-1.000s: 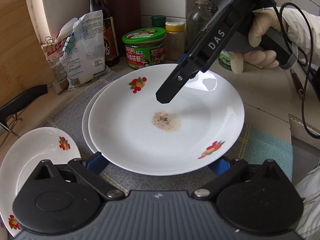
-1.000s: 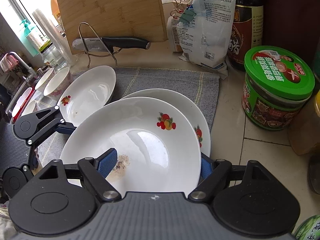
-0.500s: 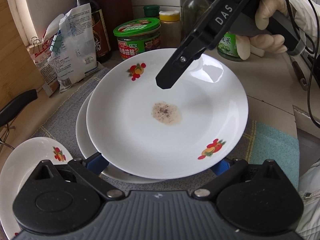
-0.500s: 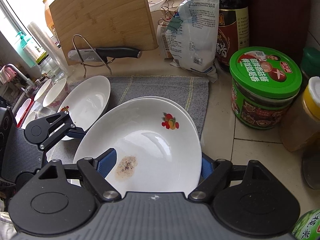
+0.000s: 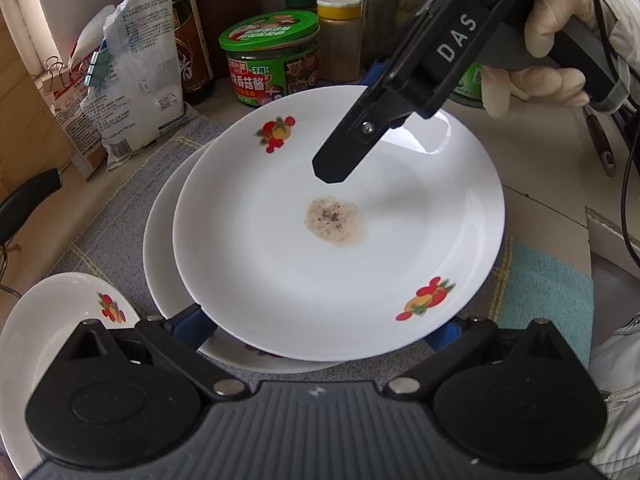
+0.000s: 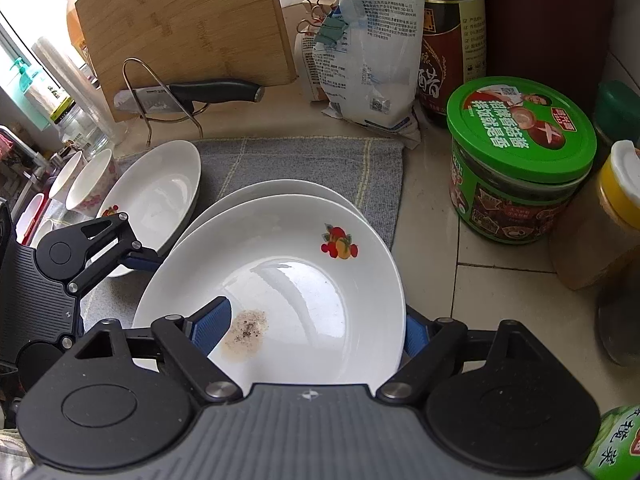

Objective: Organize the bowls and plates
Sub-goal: 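Lower the stained plate onto the fruit-decal plate and open the right tool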

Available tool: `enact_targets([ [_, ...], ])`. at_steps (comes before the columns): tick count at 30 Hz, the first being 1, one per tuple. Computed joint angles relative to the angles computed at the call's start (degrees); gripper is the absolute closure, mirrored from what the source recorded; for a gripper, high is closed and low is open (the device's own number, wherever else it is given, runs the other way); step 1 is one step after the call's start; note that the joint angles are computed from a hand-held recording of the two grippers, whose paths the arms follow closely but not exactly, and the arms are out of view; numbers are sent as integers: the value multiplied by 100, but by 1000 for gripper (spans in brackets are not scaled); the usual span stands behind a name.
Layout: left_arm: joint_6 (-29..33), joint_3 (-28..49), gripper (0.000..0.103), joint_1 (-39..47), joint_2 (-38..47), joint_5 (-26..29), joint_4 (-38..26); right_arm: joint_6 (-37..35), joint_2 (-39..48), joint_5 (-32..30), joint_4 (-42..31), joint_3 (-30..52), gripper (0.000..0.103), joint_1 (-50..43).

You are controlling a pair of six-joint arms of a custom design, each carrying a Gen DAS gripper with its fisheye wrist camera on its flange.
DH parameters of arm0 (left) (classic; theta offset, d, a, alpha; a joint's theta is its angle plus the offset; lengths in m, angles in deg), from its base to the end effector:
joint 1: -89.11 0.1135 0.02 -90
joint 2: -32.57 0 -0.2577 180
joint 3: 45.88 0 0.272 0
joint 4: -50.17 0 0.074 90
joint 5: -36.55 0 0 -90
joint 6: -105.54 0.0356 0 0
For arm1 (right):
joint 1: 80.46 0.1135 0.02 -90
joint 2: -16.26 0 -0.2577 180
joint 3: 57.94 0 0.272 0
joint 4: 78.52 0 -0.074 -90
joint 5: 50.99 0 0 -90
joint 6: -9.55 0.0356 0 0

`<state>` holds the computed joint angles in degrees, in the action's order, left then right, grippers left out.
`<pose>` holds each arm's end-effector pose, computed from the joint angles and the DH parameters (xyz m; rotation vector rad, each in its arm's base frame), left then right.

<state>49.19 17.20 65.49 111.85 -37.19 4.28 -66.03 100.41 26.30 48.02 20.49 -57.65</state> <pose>0.2561 -0.1229 0.1952 1.3352 2.2515 -0.3155 0.2920 0.1313 0.2494 -0.2755 2.6422 0.5139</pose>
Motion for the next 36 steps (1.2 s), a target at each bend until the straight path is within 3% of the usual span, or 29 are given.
enact_targets([
  [14,228,503,1,36,215,-131,-719,141,-14,-210,-71,-23,12,-85],
  [26,317,468,1,6,86,-325,-743,220,-126,-340,-97,-41,6,-74],
  [36,103,105,1,103,-429,-217,-602,367,-247,-16,-36,-134,2,141],
])
